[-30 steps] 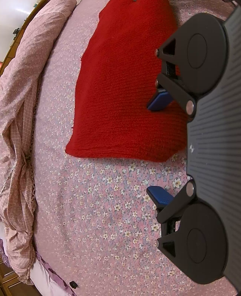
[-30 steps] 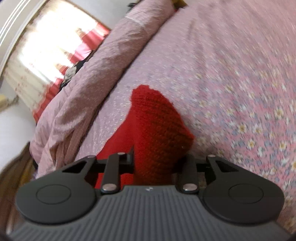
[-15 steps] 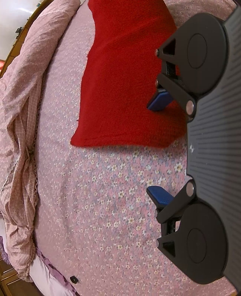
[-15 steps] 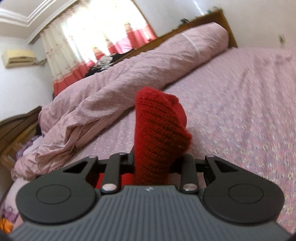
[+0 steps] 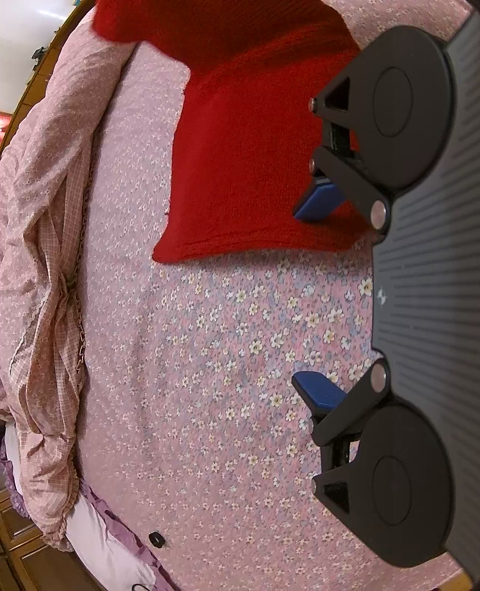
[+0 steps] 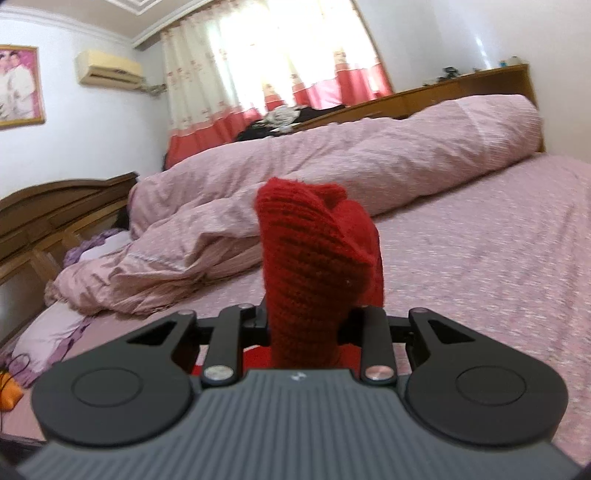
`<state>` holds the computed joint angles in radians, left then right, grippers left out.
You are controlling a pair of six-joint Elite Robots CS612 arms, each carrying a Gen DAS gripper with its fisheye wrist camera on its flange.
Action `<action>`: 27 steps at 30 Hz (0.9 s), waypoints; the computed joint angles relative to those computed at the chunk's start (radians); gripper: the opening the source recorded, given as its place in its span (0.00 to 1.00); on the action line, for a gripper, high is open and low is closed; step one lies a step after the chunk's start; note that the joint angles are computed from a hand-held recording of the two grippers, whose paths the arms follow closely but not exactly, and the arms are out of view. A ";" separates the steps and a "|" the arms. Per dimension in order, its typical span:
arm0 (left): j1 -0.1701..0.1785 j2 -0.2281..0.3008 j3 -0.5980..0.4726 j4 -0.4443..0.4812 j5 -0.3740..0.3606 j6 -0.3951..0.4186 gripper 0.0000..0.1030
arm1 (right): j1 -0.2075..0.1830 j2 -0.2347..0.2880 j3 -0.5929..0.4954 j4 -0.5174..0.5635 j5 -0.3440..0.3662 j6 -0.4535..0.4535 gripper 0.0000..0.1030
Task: Fold small clothes
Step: 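Lift the gripped cardigan end with the right gripper and fold it over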
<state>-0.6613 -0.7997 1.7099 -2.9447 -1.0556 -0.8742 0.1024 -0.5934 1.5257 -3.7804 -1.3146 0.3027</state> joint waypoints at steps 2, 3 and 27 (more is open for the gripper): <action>0.001 0.000 0.001 -0.001 -0.002 0.004 0.89 | 0.006 0.000 -0.010 0.033 0.041 -0.012 0.29; 0.002 0.000 0.002 -0.002 -0.004 0.006 0.89 | 0.009 0.000 -0.013 0.047 0.054 -0.020 0.29; 0.024 -0.039 0.096 -0.027 0.025 -0.079 0.89 | 0.087 0.013 -0.041 0.089 0.086 -0.170 0.29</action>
